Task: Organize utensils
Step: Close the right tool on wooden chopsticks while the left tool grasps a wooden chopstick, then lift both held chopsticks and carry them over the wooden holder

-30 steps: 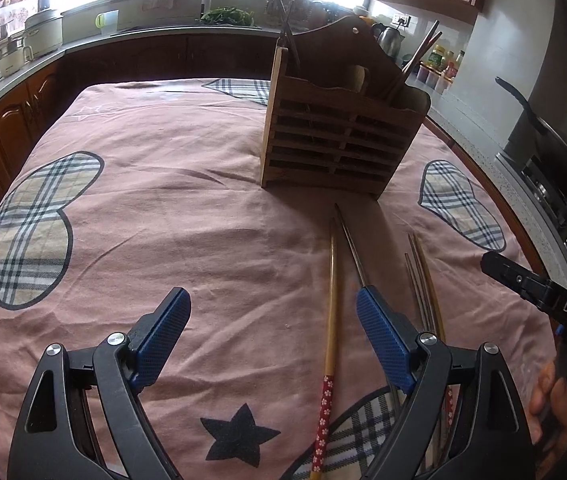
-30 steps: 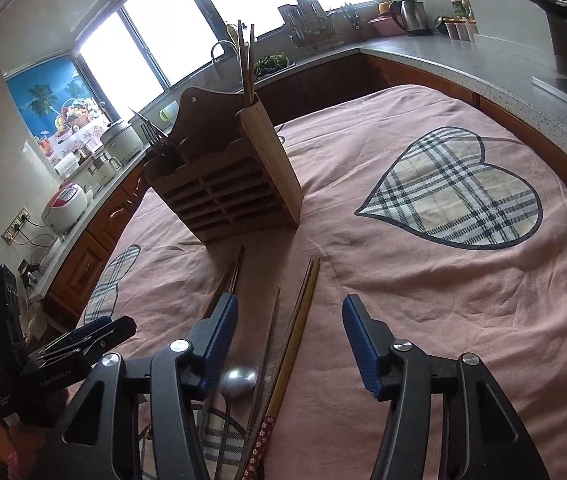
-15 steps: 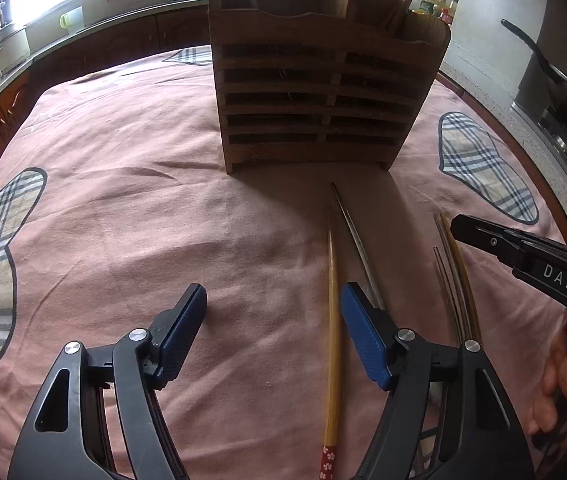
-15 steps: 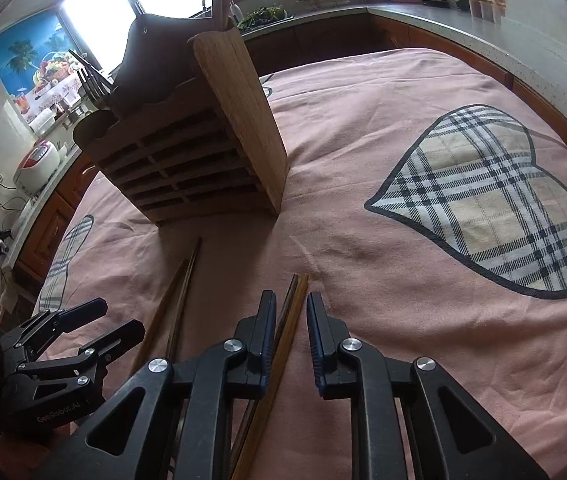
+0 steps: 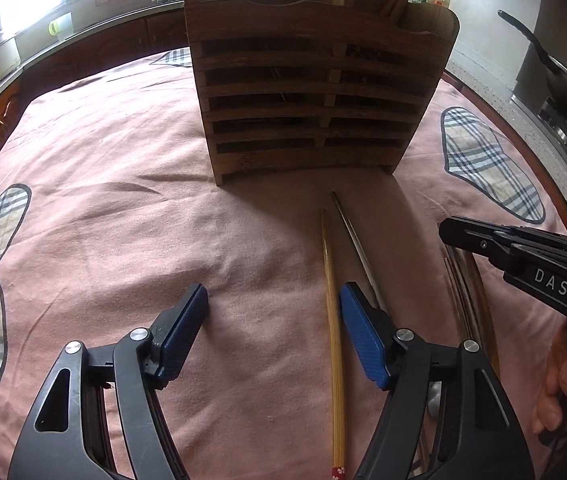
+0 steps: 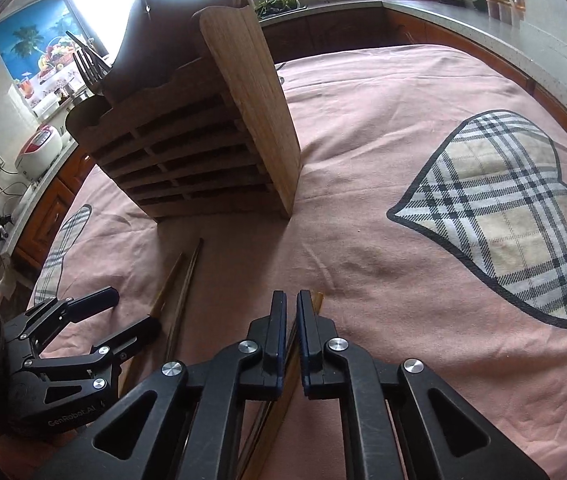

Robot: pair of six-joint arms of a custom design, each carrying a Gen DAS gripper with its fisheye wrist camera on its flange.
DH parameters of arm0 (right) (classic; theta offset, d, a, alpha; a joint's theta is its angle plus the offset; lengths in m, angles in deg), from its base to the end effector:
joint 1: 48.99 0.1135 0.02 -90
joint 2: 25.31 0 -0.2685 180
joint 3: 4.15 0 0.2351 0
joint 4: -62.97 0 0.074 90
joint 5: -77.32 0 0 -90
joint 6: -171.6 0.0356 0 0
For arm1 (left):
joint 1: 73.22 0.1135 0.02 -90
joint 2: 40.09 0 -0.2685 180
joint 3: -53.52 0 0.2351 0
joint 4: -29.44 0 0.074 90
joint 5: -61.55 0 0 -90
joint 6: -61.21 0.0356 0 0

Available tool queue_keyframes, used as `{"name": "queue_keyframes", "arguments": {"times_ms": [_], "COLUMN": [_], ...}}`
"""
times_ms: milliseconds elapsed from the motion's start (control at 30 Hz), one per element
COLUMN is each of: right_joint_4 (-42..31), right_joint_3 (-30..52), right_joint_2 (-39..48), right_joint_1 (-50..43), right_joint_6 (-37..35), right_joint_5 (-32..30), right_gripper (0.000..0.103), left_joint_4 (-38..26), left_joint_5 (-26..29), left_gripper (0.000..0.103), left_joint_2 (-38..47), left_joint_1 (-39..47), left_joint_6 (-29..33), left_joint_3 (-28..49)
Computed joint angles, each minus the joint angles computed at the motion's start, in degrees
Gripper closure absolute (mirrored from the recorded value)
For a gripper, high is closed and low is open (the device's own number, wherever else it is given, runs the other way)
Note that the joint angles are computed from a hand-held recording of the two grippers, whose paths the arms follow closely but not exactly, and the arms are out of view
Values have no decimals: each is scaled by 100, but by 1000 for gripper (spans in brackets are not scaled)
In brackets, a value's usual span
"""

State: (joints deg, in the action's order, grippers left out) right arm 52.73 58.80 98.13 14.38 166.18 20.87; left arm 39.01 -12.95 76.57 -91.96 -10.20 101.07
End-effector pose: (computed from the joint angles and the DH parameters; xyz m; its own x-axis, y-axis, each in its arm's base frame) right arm 0.1601 0.2754 0.0351 -0.7002 0.4545 -0.5505 0.3586 0.8907 0.2793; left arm 0.2614 -0.0987 0.0405 -0.6341 0.5395 -0.5539 0.6753 0.7354 -0.0567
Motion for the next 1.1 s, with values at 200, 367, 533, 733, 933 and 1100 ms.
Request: {"name": "queue_keyframes", "arguments": {"times_ms": [200,367,533,733,933,1100], "right_joint_4": [-301,246,332,428,-33,0], "right_joint_3": [228,-92,-113,-300,-149,-91], "right_joint_2": [57,-22,9,-306,-418,-245], "right_joint_1": [-152,-306,-257,-10,27,-77], "right_joint_6": [-333,-583,-449,-241,-145,-70], "right_joint_5": [-205,-372,-265,34,61,-208], "right_gripper": [97,97,98,103,102,89], "left_joint_4": [-151,37,-257,-740,-1209,-1072], "left_joint_5": [-212,-364,-234,514,972,688], "left_gripper": [35,64,98,98,98,98], "left_joint_2": [172,253,195,-226,-594,-480], "left_joint_1": [-286,-481,-513,63,548,482], "left_joint_6": [-94,-85,34,222,365,387], "left_joint_3": [376,452,582,499,439,298]}}
